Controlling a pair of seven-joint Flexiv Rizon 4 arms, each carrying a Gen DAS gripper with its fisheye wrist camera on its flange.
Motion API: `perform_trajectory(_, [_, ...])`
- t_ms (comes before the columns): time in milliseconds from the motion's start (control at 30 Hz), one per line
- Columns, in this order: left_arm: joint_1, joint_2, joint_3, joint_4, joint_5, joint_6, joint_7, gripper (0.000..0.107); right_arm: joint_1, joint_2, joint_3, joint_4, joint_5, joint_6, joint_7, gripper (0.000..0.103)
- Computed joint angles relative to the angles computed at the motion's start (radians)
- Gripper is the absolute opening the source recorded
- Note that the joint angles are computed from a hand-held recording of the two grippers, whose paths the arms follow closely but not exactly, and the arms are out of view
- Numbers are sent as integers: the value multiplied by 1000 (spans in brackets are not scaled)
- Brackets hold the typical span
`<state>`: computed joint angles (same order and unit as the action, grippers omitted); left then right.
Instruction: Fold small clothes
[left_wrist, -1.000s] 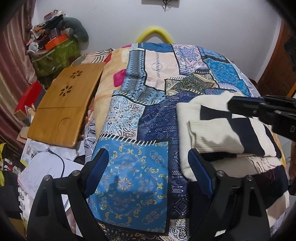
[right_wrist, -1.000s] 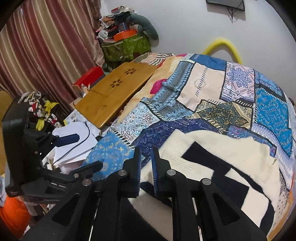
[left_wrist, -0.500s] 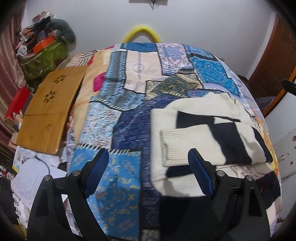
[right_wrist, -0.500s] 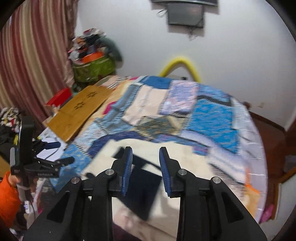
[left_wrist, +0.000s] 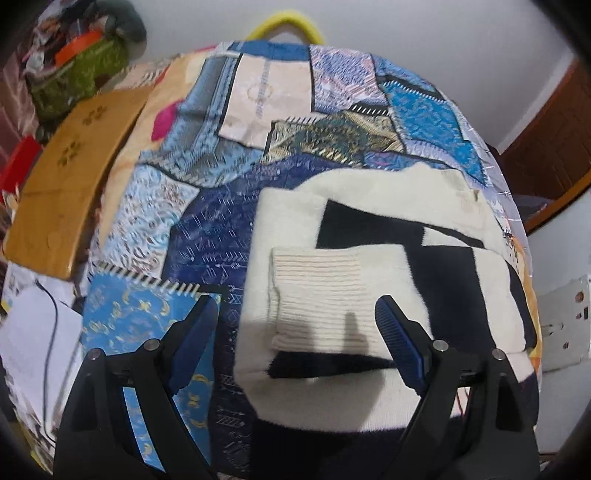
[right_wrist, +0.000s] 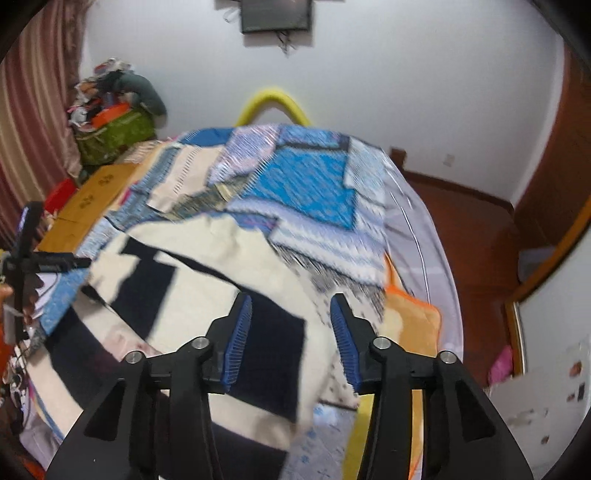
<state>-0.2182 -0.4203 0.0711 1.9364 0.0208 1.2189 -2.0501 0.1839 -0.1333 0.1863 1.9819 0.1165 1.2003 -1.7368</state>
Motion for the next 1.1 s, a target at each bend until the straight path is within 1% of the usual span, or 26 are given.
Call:
perform_trajectory(133, [11,-29,-13,-18,-27,-27,4,87,-24,-37,-4,14,47,-11,-11,45])
perform_trajectory(233, [14,-47,-17,-32,-39,-42,8,82,-45,-63,4,15,88,-32,-25,45])
perform_trajectory(300, [15,-58,-18,-43,-47,-57,8,81,-60,-84,13,11,124,-48,-40,45])
perform_trajectory(333, [20,-61,-24,-42,-56,-57,10,80,-66,-94,17,7,140,-55,-45,45])
perform_trajectory(433, [50,-73,-62,-32,-109,-44,48,72,-82,-120,26,4,178,-71,-59,45])
perform_trajectory(467, [56,-78,-71,-31,-125,-42,57,72,-84,-130,27,2,182,-76,-57,45])
perform_trajectory(600, [58,-91,-79,-27,-162,-25,77,66,-98,-157,34,-3,203,-92,-62,46])
perform_trajectory(700, [40,-93,-60,-33,-154,-24,72,55,-112,-169,43,-7,229,-100,-71,50])
perform_trajectory(767, [18,-92,-31,-44,-127,-38,54,38,-121,-171,50,-7,250,-98,-79,52])
perform_trajectory(800, [8,-90,-17,-49,-110,-43,43,35,-126,-171,52,-9,261,-101,-83,52])
perform_trajectory(833, [-4,-86,-5,-52,-89,-43,33,29,-130,-171,54,-10,270,-102,-87,53])
perform_trajectory(867, [-11,-83,2,-56,-71,-46,28,21,-130,-172,54,-10,275,-102,-86,54])
perform_trajectory(900, [-23,-81,12,-64,-47,-50,23,16,-129,-174,53,-12,276,-102,-84,55])
perform_trajectory(933, [-35,-81,23,-74,-19,-55,18,7,-130,-173,52,-10,279,-101,-83,56])
perform_trajectory(1000, [-56,-77,38,-88,28,-54,5,6,-130,-175,52,-14,284,-106,-80,56])
perform_trajectory(1100, [-120,-69,100,-127,145,-59,-63,6,-130,-175,51,-14,289,-109,-72,56])
